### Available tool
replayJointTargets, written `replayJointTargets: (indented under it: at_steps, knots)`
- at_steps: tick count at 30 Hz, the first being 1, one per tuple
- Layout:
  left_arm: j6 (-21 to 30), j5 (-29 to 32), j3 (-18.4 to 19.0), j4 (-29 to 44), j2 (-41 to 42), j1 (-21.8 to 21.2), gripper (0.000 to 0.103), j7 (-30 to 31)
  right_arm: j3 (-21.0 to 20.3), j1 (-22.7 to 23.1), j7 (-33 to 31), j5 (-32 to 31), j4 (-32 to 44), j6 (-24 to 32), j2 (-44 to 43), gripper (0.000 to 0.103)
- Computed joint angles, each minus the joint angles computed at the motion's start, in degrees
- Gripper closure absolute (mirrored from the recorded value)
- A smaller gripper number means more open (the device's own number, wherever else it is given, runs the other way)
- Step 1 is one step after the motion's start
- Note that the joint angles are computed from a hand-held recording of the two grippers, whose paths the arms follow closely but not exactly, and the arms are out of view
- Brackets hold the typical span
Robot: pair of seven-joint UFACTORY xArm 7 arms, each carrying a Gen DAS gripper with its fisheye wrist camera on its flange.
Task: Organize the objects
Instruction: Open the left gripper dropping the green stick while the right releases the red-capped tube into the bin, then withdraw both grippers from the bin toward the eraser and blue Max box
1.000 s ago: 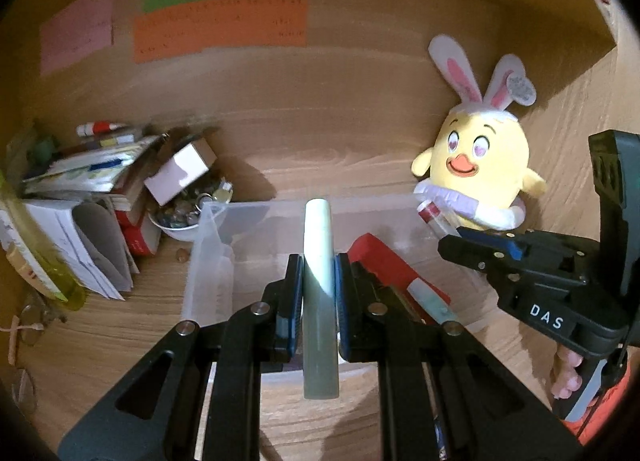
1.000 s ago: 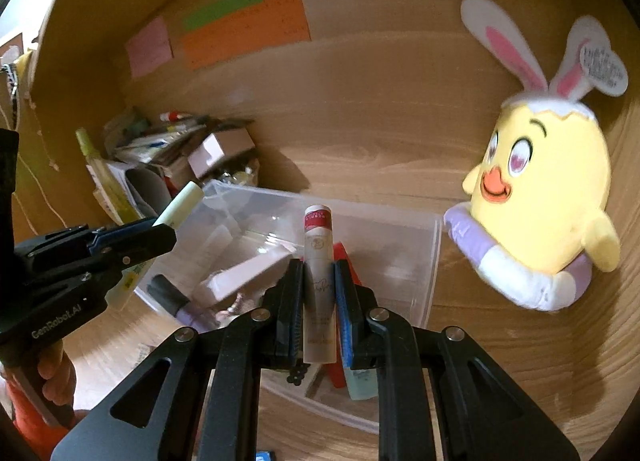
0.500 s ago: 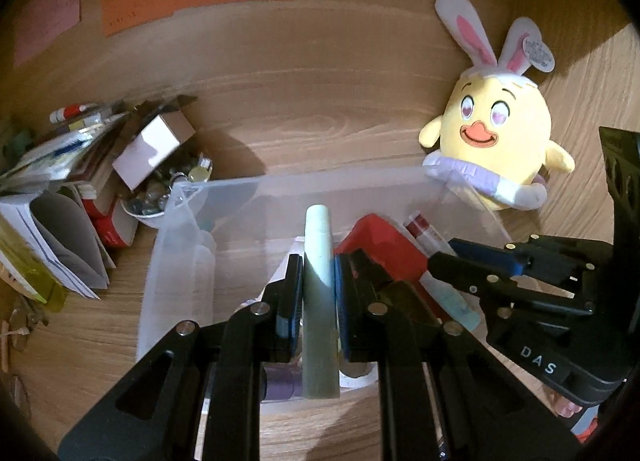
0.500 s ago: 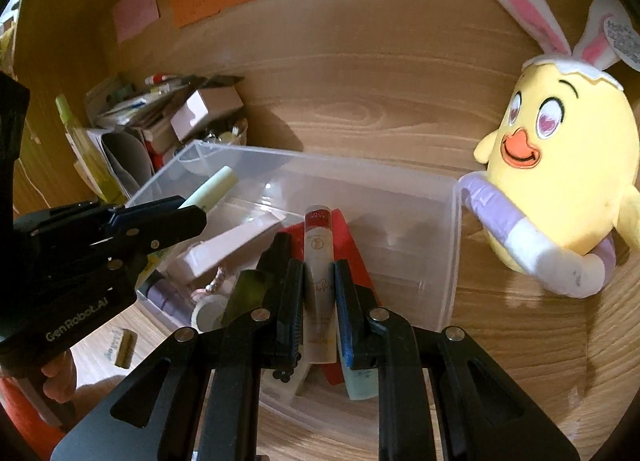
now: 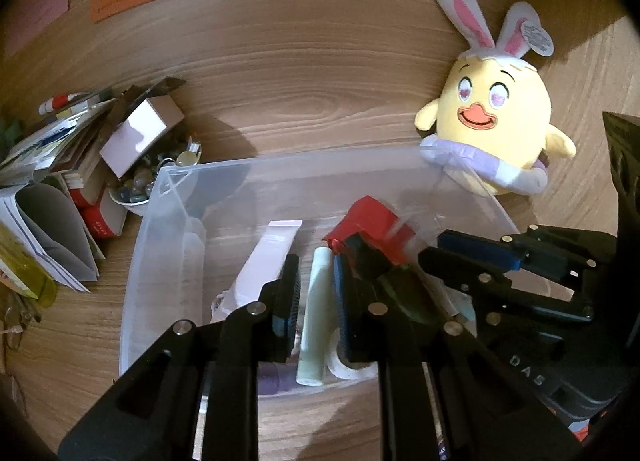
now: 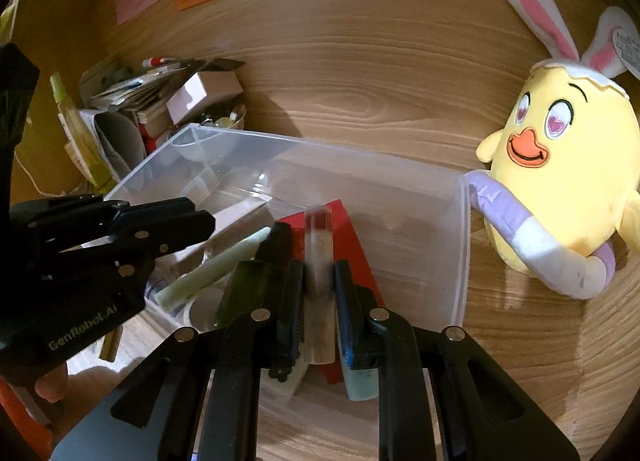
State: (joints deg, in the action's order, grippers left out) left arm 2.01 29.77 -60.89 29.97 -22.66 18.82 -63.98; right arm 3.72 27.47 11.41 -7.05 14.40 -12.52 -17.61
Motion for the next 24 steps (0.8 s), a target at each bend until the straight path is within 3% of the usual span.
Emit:
replayJointTargets:
  at_steps: [3,7,11,16,24]
  knots:
    - [0.0,-0.4,2.1,-0.7,-0.8,-2.6,0.084,0.2,2.6,-1.8,-0.3,0.6,-0.6,-0.1,-1.5,0.088]
    - [-0.5,-1.6,5.3,-2.2,-3.2,-6.5,0.073,0.4,0.5,0.2,-0.1,0.2,-1.5,0.1,-3.4,0.080]
    - [-1.3,-3.8,11.1,-5.1,-5.4,-12.9,0.059,1.7,0.7,0.1,-0.1,0.6,-2.7,0.4,-6.6,0.073]
    - [0.2,-6.6,15.9,-8.9,-11.1,-19.9,0.052,2.9,-1.5,2.8,-0.2,0.5,-5.6,0.6,-12.8,0.065]
    - [5.7,-8.6,19.1,-14.1,-20.3,-28.4,0.039,1.8,-0.5,4.7,-0.5,1.3,-10.9,3.3,-23.5,0.055]
